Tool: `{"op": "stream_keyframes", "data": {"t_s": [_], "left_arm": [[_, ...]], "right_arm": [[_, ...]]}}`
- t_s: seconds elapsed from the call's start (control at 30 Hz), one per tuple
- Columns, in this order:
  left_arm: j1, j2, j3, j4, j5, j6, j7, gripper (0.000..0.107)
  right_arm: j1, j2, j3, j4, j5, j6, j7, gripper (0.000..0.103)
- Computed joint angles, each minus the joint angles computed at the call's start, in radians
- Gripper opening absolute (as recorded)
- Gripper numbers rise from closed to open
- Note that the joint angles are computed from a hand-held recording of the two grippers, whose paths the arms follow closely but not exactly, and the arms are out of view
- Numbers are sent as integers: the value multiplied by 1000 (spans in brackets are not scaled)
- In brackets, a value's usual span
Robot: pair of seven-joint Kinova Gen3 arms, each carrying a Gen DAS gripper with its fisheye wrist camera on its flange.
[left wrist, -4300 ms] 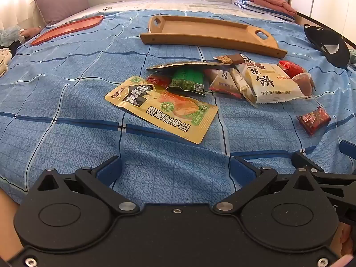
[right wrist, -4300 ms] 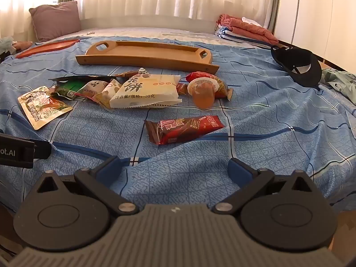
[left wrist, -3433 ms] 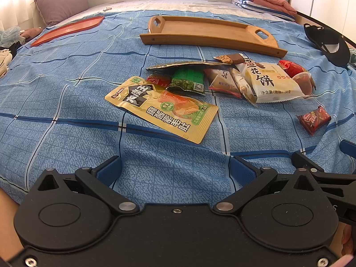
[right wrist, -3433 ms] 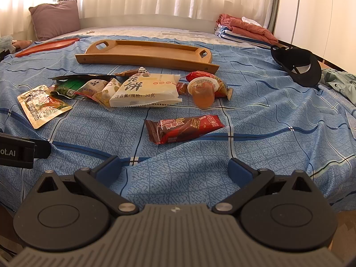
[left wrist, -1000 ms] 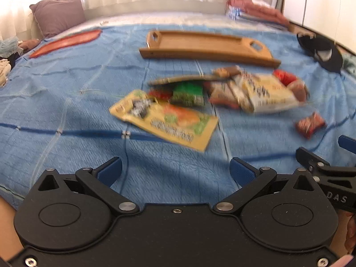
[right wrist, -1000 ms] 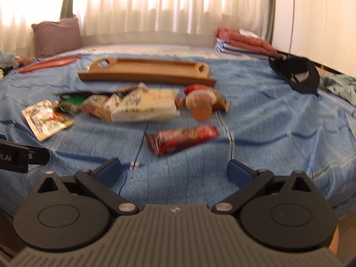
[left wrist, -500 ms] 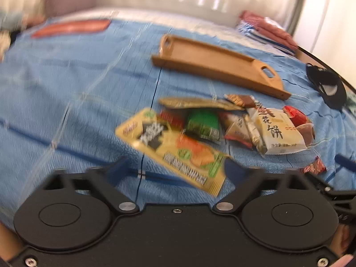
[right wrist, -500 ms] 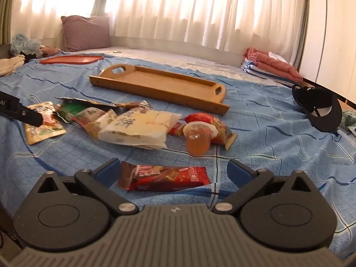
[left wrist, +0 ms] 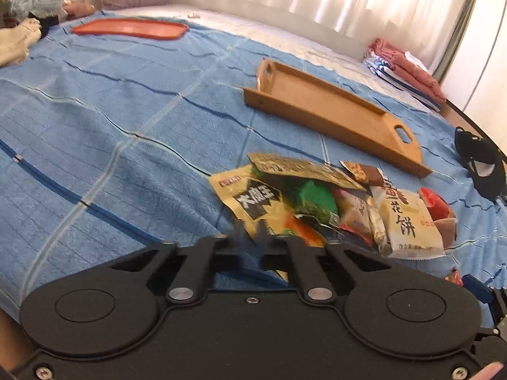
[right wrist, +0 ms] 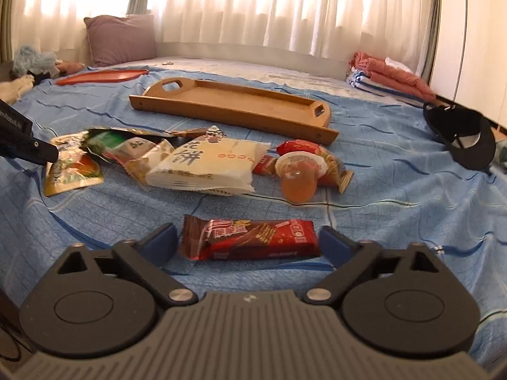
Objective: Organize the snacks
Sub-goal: 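Move the right gripper to the red chocolate bar while the left approaches the yellow bag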
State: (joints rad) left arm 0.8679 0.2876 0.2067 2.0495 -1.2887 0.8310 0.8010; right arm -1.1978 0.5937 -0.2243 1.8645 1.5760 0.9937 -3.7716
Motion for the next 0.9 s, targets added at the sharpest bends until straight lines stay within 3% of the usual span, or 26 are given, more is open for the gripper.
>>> {"op": "stream_keyframes", "data": {"t_s": [0.1,0.23,0.3,0.33,0.4,0.47,0.57,0.67,0.73,0.9], "left_arm": [[25,6,10,-18,23,62,-48,0],[45,-11,23,-16,1,72,-49,7],[45,-10,30,-26,1,64,-55,18],[45,4,32,-47,18,72,-71,34],[52,41,27,-103,69,104,-108,53],[72,82,9,-153,84,130,-136,57],[95,149,-21,-230,106,164,-205,79],[123,229,-53,-339,175,248,-313,88],[114,257,-59,-374,213,258,-366,93],[176,223,-118,-289,181,202,-315,91]], "right_arm": [[-16,5,0,-6,-5,21,20,90],[-23,2,-2,-3,5,25,3,84],[-26,4,-3,-9,4,28,7,84],[-29,7,-3,-11,4,31,5,84],[-35,12,-1,-16,4,39,2,84],[-41,14,0,-18,-1,47,-4,84],[-46,12,0,-15,-5,52,-15,84],[-49,9,0,-8,-2,56,-25,84],[-49,6,-3,-3,-1,57,-31,84],[-50,5,-6,-3,1,64,-38,84]]}}
